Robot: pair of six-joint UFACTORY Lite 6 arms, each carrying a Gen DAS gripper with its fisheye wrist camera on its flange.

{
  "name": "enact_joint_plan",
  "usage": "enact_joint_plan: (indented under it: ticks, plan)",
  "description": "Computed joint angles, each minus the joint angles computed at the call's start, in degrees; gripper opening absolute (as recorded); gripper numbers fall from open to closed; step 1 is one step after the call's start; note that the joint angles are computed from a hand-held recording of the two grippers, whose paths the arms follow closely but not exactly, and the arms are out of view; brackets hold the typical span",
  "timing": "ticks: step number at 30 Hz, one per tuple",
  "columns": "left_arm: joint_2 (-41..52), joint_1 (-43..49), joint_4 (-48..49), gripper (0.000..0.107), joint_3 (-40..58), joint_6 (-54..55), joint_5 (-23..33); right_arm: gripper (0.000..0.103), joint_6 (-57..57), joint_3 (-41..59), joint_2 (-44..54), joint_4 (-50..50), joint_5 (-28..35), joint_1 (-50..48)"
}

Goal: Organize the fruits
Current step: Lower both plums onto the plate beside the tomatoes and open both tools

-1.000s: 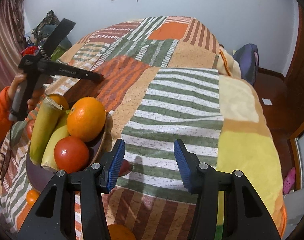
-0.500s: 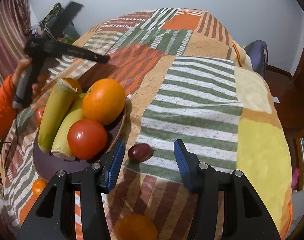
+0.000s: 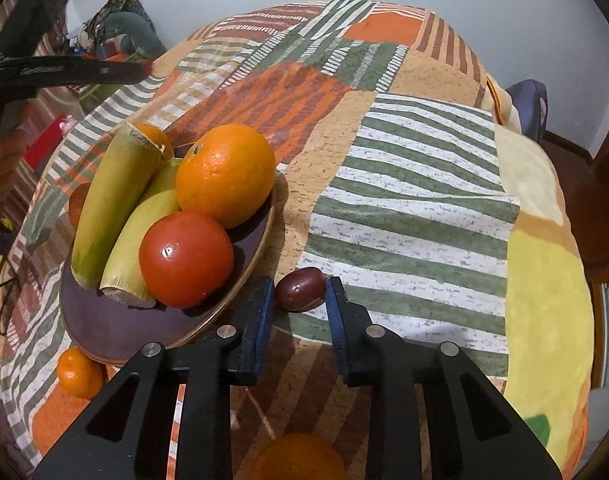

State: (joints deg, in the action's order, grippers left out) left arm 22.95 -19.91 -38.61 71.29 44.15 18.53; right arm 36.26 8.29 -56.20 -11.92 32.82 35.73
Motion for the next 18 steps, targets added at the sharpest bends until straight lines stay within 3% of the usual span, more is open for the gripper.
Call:
enact_joint_plan:
  ticks: [8, 13, 18]
  plan:
    - [-13.7, 0.08, -4.33, 0.018, -15.6, 3.82, -1.77, 0.024, 8.93, 2.11, -4.54, -5.42, 7.54, 5.66]
    - [-23.04, 0.06, -7.8, 0.018, -25.71, 6.31, -1.77, 0.024, 24.86, 6.12, -7.2, -14.89, 17.24, 19.77]
    - [-31.24, 0.78, -10.67, 0.018, -34.86, 7.67, -0.64, 0.024, 40.21, 10.72, -3.91, -23.19, 24.92, 35.33]
